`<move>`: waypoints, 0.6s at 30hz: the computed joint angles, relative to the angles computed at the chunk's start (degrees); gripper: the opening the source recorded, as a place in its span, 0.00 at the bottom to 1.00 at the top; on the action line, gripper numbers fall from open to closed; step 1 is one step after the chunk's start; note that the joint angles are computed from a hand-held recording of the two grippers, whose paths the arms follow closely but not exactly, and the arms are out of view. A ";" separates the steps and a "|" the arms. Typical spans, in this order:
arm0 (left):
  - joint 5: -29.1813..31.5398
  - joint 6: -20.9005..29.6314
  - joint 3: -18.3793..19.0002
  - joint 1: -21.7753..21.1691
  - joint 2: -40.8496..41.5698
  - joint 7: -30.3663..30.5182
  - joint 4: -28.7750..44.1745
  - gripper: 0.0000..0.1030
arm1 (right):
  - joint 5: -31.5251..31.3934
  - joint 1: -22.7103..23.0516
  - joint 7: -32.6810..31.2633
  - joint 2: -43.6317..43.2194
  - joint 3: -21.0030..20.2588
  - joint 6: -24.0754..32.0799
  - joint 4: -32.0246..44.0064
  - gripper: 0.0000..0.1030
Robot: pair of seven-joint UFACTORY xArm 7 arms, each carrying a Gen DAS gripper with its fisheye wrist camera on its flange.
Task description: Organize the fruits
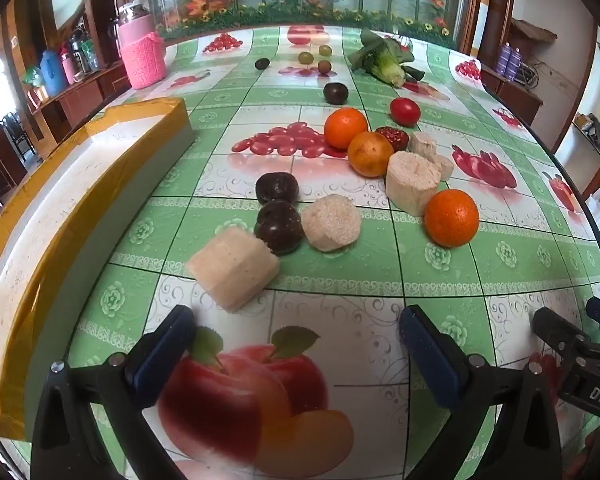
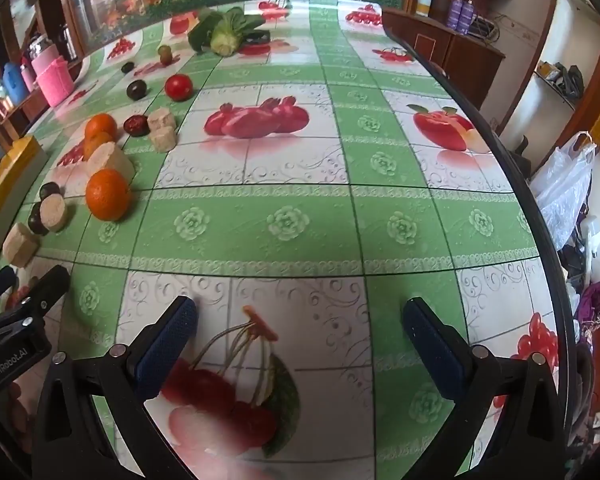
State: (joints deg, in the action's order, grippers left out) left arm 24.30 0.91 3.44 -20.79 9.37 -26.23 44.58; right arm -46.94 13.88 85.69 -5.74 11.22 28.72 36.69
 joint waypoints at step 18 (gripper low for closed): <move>-49.41 -6.52 -4.72 3.61 -11.75 45.33 -6.08 1.00 | -9.67 5.83 9.83 -2.84 6.39 13.56 8.34 1.00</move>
